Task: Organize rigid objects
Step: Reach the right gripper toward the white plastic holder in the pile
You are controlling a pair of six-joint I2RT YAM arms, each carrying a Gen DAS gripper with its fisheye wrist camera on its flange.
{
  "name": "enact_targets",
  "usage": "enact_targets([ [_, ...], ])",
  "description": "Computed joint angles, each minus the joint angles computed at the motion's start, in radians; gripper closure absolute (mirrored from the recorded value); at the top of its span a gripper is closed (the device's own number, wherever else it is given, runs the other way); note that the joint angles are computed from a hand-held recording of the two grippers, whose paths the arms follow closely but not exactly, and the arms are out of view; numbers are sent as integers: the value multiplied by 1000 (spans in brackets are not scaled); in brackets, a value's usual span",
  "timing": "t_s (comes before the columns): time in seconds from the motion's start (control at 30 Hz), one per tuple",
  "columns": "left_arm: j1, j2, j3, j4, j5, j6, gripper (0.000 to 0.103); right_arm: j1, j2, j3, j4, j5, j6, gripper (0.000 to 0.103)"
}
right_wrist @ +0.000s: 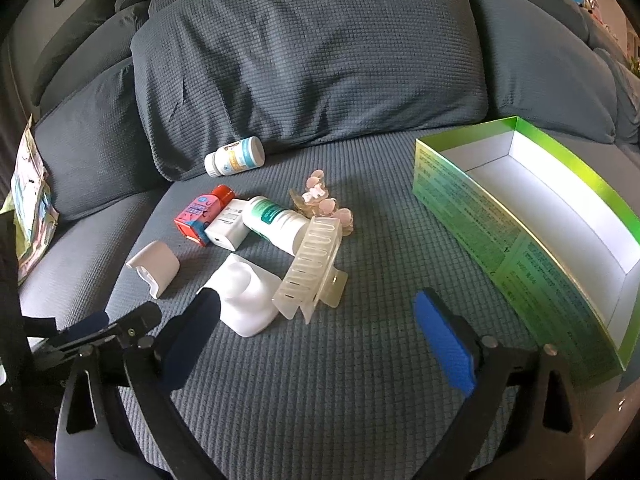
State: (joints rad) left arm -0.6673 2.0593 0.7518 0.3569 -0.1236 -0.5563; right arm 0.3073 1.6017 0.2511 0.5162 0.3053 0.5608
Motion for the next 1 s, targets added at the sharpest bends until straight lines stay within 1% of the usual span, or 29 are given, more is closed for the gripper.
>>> enact_targets([
  [0.13,6,15,2,30,47,20,0,-11,30,19,7,-39,3,10],
  [0.2,6,25,9,41,67,26,7,-24,44,31,7,-74,5,10],
  [0.33,20,66,48,32,137,26,15,-63,119,77,21,-190,6,10],
  [0.37,25,80,62,24,157,30,19,-73,144,97,17,-219,4,10],
  [0.4,29,92,76,15,174,32,19,-83,163,111,16,-244,4,11],
  [0.53,50,139,127,-17,220,42,20,-151,255,188,-8,-403,33,17],
  [0.6,63,163,157,-38,237,37,20,-167,297,229,-35,-459,52,18],
  [0.73,79,186,193,-40,264,60,20,-174,352,296,-90,-488,66,17],
  [0.83,89,201,209,-38,284,69,20,-191,383,347,-139,-542,87,19],
  [0.97,108,206,212,-29,331,86,20,-190,395,374,-163,-549,80,19],
  [1.0,113,207,213,-28,342,87,20,-191,407,380,-153,-555,81,19],
])
